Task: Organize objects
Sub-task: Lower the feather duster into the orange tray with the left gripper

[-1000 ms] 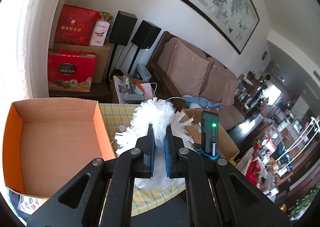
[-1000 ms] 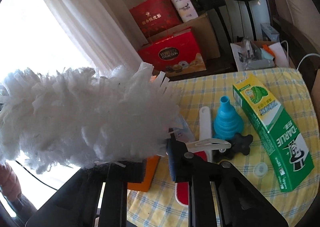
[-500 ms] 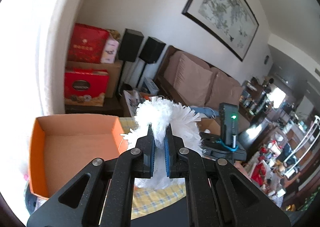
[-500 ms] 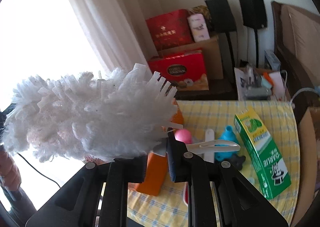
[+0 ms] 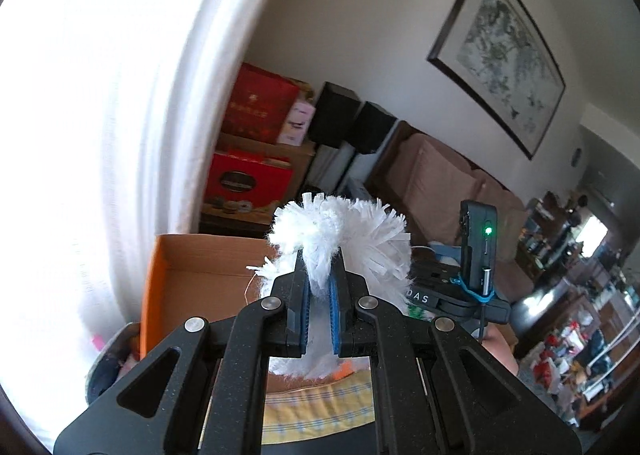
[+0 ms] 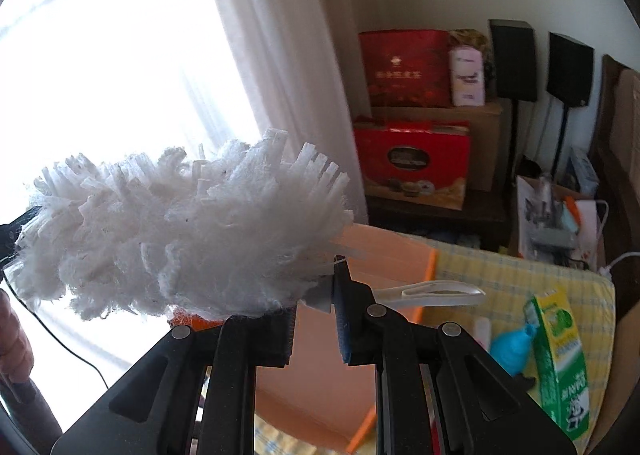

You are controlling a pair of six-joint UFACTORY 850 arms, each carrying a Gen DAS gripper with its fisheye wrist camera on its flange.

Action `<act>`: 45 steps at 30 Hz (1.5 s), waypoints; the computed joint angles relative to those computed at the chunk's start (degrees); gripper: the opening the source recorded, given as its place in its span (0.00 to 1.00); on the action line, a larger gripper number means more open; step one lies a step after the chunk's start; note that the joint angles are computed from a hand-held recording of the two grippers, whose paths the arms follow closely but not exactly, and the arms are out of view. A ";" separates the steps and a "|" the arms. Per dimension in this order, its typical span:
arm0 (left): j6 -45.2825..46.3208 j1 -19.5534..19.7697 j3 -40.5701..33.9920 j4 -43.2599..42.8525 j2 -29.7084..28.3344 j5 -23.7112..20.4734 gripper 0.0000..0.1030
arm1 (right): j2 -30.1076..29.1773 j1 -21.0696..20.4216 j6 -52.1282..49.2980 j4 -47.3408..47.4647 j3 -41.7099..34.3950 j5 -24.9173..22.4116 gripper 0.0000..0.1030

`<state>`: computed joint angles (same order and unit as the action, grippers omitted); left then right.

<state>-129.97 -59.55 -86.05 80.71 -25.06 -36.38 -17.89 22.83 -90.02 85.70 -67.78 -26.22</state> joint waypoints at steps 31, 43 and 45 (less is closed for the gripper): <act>-0.37 7.21 12.01 -12.59 -2.98 11.16 0.07 | -18.28 8.43 41.06 -42.87 -13.12 6.93 0.15; 25.06 6.64 4.50 -33.15 -9.09 3.67 0.08 | -20.21 10.58 64.34 -69.47 -15.66 3.38 0.15; 27.69 6.64 3.86 -35.57 -9.83 2.94 0.08 | -19.84 10.92 66.46 -72.62 -15.24 3.48 0.16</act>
<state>-102.28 -52.91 -82.19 45.14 -34.89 -33.44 -37.73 33.75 -23.56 13.07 -83.02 -22.74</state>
